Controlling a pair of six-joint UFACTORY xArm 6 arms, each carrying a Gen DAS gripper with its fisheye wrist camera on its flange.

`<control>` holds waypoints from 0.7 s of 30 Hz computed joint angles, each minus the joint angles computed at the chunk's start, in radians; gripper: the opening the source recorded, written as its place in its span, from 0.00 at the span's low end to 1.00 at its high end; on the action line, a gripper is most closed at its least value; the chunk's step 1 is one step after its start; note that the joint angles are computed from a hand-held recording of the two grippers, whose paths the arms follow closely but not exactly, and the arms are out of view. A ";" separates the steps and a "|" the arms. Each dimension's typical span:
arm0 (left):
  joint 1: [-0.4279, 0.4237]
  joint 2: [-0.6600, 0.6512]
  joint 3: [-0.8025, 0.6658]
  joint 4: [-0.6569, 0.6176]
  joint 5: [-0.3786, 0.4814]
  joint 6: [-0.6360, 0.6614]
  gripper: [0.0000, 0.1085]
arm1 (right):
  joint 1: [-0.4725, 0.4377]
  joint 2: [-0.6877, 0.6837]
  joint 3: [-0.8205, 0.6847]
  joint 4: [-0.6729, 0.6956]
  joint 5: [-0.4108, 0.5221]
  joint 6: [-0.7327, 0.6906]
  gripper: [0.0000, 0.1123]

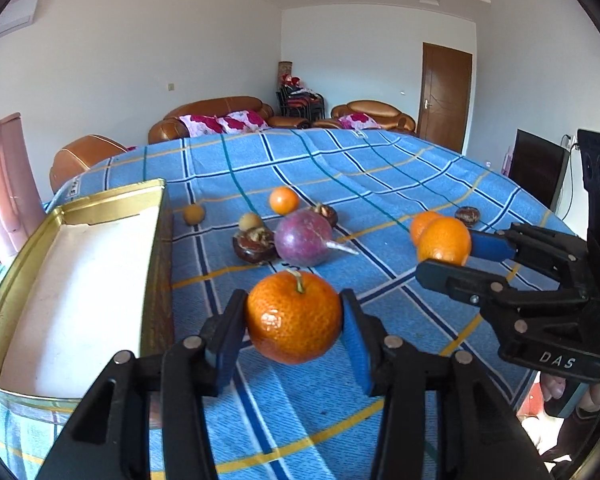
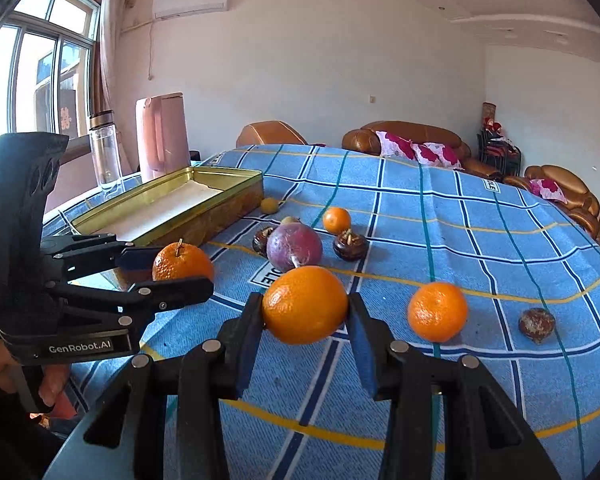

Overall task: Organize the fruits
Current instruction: 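Carry both held fruits over the gold tray with both tools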

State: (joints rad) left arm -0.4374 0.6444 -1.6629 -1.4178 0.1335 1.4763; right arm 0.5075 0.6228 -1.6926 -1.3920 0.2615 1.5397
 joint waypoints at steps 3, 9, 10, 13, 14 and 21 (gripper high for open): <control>0.017 0.001 -0.023 -0.087 -0.022 0.072 0.44 | 0.007 0.044 -0.072 0.074 -0.011 -0.100 0.39; 0.054 0.019 -0.063 -0.110 -0.044 0.077 0.44 | 0.017 0.137 -0.222 0.273 -0.030 -0.336 0.39; 0.058 0.022 -0.069 -0.110 -0.049 0.075 0.44 | 0.019 0.152 -0.246 0.315 -0.033 -0.383 0.39; 0.072 0.033 -0.085 -0.098 -0.065 0.059 0.44 | 0.027 0.206 -0.332 0.453 -0.029 -0.532 0.39; 0.077 0.039 -0.093 -0.083 -0.069 0.041 0.44 | 0.029 0.220 -0.354 0.490 -0.029 -0.571 0.39; 0.101 0.073 -0.123 0.018 -0.108 -0.072 0.44 | 0.062 0.385 -0.632 0.782 0.050 -0.899 0.39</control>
State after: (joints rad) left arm -0.3363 0.7176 -1.7858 -1.3996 0.0255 1.4047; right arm 0.5697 1.0083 -2.3246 -0.6101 0.3118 0.6412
